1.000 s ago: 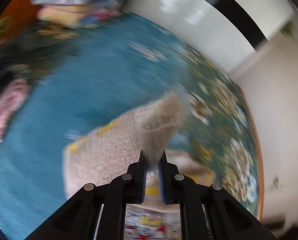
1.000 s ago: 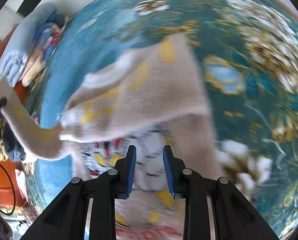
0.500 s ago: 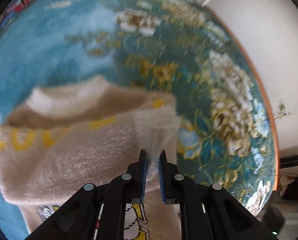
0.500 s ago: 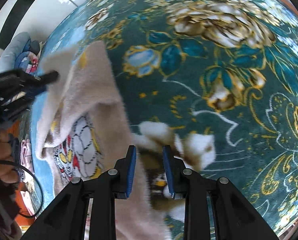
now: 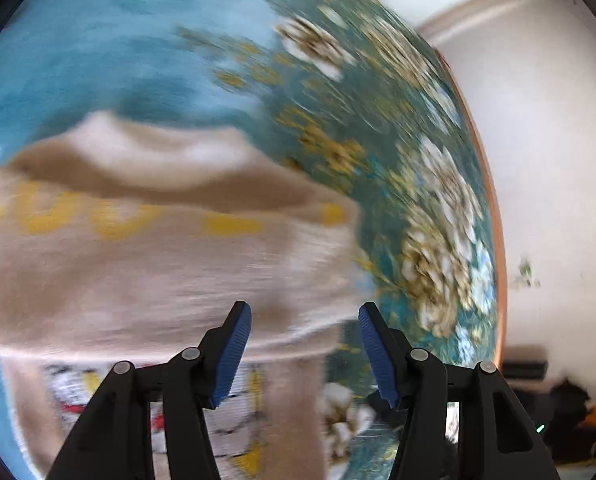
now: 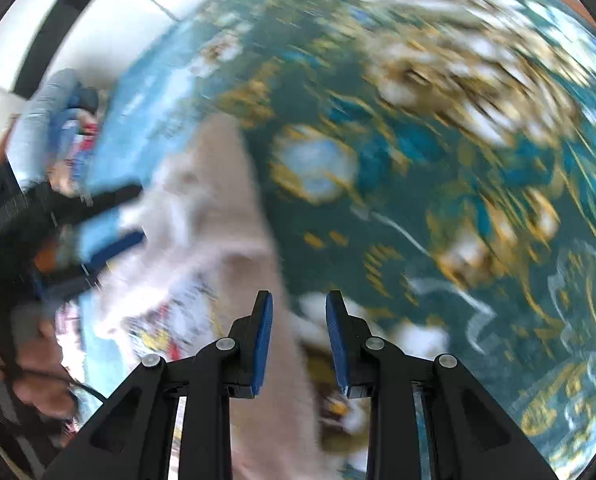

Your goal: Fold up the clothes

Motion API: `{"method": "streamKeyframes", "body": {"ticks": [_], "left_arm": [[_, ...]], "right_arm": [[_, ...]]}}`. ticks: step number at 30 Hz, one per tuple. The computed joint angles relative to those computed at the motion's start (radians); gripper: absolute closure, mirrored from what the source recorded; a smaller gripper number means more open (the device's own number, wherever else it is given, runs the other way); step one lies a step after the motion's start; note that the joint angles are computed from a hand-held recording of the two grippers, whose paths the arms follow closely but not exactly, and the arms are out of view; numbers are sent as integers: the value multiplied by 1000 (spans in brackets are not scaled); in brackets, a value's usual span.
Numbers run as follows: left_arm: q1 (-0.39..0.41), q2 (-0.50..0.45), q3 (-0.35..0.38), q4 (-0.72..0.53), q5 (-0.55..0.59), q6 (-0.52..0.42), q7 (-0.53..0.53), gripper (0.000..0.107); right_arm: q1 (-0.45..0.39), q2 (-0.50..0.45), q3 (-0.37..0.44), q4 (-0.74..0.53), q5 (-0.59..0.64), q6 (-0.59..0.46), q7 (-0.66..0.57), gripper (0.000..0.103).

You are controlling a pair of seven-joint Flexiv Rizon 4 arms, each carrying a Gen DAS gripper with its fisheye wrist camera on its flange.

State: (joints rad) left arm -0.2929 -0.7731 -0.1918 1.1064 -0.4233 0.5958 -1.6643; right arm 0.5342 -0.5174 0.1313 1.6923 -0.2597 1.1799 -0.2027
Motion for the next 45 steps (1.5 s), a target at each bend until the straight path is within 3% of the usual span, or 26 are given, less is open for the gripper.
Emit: {"method": "streamKeyframes", "body": {"ticks": [6, 10, 11, 13, 17, 22, 24, 25, 28, 32, 37, 42, 45], "left_arm": [[49, 180, 116, 265, 80, 106, -125, 47], [95, 258, 149, 403, 95, 144, -231, 47], [106, 271, 150, 427, 96, 157, -242, 47], [122, 289, 149, 460, 101, 178, -253, 47], [148, 292, 134, 483, 99, 201, -241, 47], [160, 209, 100, 394, 99, 190, -139, 46], [159, 166, 93, 339, 109, 167, -99, 45], [155, 145, 95, 310, 121, 152, -81, 44], [142, 95, 109, 238, 161, 118, -42, 42], [180, 69, 67, 248, 82, 152, 22, 41], [234, 58, -5, 317, -89, 226, 79, 40], [225, 37, -16, 325, -150, 264, 90, 37], [224, 42, -18, 342, -172, 286, 87, 36]], "right_arm": [[-63, -164, 81, -241, 80, 19, -199, 65], [-55, -233, 66, -337, 143, -11, -190, 66], [-48, -236, 55, -338, 151, 0, -178, 73], [-30, -233, 25, -329, 150, 23, -154, 95], [3, -200, -29, -289, 95, 6, -130, 96], [12, -186, -51, -256, 39, -29, -109, 96], [22, -189, -67, -257, 6, -46, -110, 94], [32, -188, -80, -260, -19, -65, -110, 88], [37, -195, -87, -273, -65, -124, -131, 57], [-30, -211, -28, -237, 17, 25, -143, 51], [-145, -282, 117, -246, 223, 267, -157, 44], [-194, -331, 202, -311, 251, 237, -241, 44], [-178, -343, 190, -356, 262, 175, -259, 41]]}}
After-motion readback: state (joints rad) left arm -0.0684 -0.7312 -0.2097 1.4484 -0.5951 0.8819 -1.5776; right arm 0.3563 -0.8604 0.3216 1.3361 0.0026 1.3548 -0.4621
